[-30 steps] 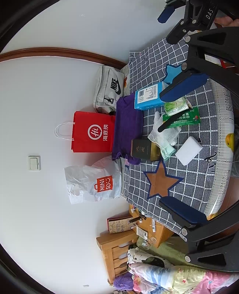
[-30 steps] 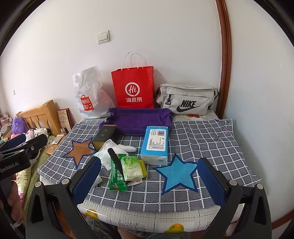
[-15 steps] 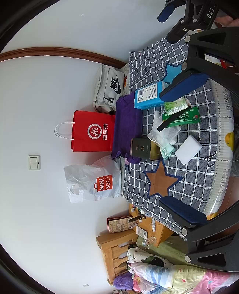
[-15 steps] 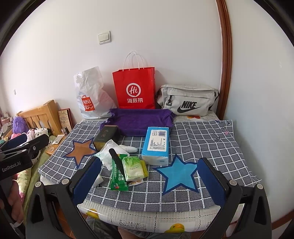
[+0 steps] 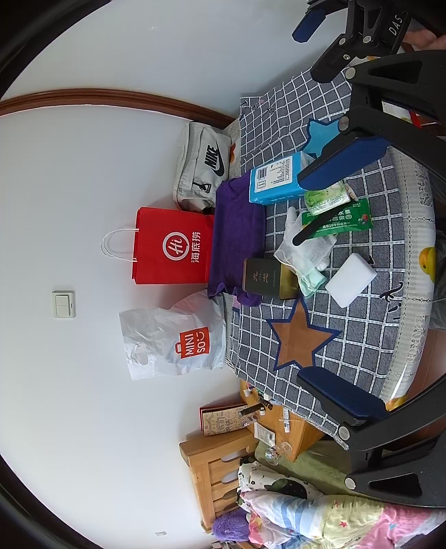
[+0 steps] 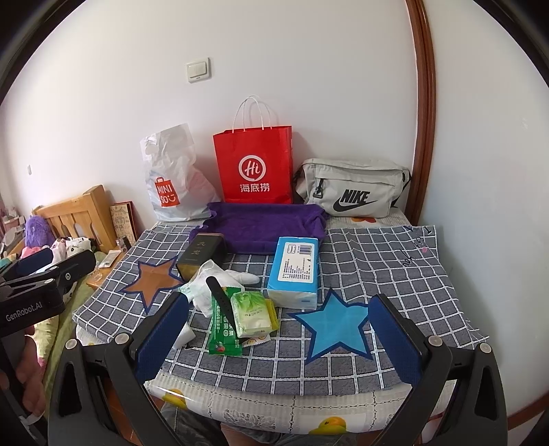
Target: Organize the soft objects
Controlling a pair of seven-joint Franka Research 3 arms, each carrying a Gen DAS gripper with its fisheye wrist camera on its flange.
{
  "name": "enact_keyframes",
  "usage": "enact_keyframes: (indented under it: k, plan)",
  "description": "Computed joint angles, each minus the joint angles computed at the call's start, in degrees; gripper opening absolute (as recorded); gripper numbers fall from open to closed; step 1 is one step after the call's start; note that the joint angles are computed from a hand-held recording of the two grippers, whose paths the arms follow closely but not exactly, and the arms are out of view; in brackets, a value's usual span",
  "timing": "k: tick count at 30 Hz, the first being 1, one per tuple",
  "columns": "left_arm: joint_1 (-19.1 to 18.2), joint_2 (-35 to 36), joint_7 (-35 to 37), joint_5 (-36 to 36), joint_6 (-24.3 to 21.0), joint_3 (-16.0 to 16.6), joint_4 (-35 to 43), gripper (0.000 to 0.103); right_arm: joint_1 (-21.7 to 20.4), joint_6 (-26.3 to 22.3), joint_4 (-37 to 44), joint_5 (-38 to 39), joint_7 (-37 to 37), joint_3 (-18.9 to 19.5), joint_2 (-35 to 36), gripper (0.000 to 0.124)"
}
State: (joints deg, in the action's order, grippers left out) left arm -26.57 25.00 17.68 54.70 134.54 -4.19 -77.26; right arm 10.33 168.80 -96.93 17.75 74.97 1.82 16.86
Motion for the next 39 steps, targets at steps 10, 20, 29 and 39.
enact_keyframes:
  k: [10, 20, 29, 39]
  plan:
    - [0.1, -0.4, -0.2, 0.3, 0.4, 0.0, -0.8, 0.103, -0.1, 0.1, 0.1, 0.4, -0.5, 0.3, 0.0, 0.103]
    - [0.2, -1.1, -0.9, 0.8, 0.4, -0.2, -2.0, 0.103, -0.1, 0.3, -0.2, 0.9, -1.3, 0.4, -0.2, 0.103]
    - [0.4, -0.9, -0.5, 0.6, 0.4, -0.4, -1.6, 0.103, 0.2, 0.7, -0.6, 0.8, -1.3, 0.4, -0.4, 0.103]
    - [0.4, -0.4, -0.1, 0.2, -0.2, -0.4, -1.8, 0.103, -0.1, 1.1, -0.7, 1.3, -1.8, 0.8, -0.2, 0.103]
